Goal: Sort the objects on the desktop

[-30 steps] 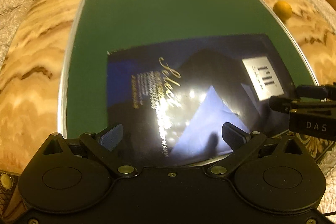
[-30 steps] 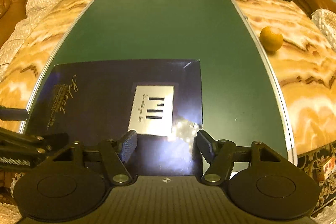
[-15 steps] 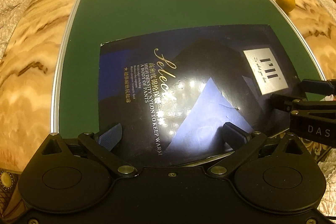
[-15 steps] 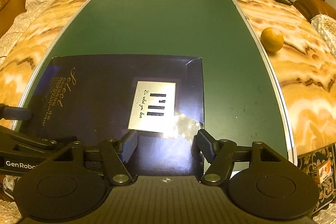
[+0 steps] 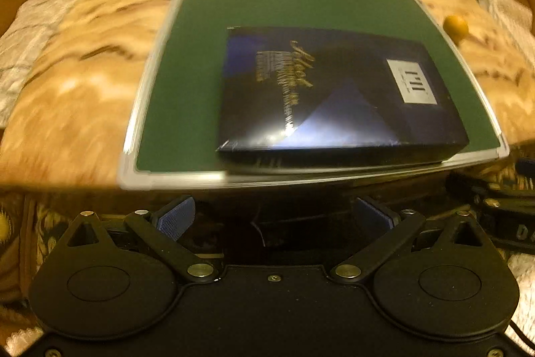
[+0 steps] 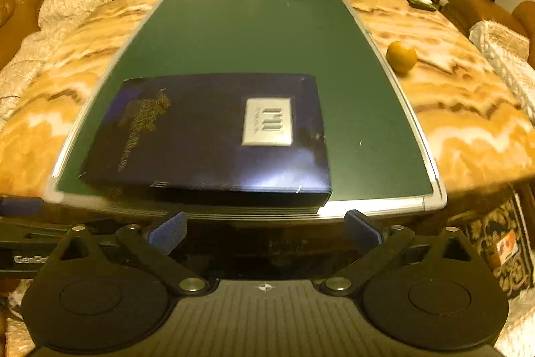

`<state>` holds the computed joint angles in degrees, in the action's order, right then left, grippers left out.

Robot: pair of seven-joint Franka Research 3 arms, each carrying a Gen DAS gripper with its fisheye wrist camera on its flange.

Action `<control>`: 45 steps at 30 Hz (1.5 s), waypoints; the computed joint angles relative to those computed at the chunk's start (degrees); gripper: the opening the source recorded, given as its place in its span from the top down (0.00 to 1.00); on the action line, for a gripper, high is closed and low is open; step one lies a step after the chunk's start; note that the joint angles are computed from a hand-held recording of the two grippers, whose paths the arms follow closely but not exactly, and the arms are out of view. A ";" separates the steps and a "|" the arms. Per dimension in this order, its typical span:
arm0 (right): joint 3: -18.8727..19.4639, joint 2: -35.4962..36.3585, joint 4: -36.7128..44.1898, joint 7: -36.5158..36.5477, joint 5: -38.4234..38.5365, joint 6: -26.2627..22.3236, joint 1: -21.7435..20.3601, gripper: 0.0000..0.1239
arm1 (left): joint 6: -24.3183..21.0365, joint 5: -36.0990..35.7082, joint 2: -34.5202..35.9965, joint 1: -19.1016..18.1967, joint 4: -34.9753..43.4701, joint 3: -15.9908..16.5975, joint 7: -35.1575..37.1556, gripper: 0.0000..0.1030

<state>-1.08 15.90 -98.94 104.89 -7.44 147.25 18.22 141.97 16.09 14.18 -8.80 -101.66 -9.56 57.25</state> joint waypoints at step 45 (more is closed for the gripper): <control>6.18 -17.77 -24.05 11.70 -5.49 10.69 -3.14 0.17 | 1.68 9.66 -17.08 -0.85 -19.52 -1.99 -12.78 0.00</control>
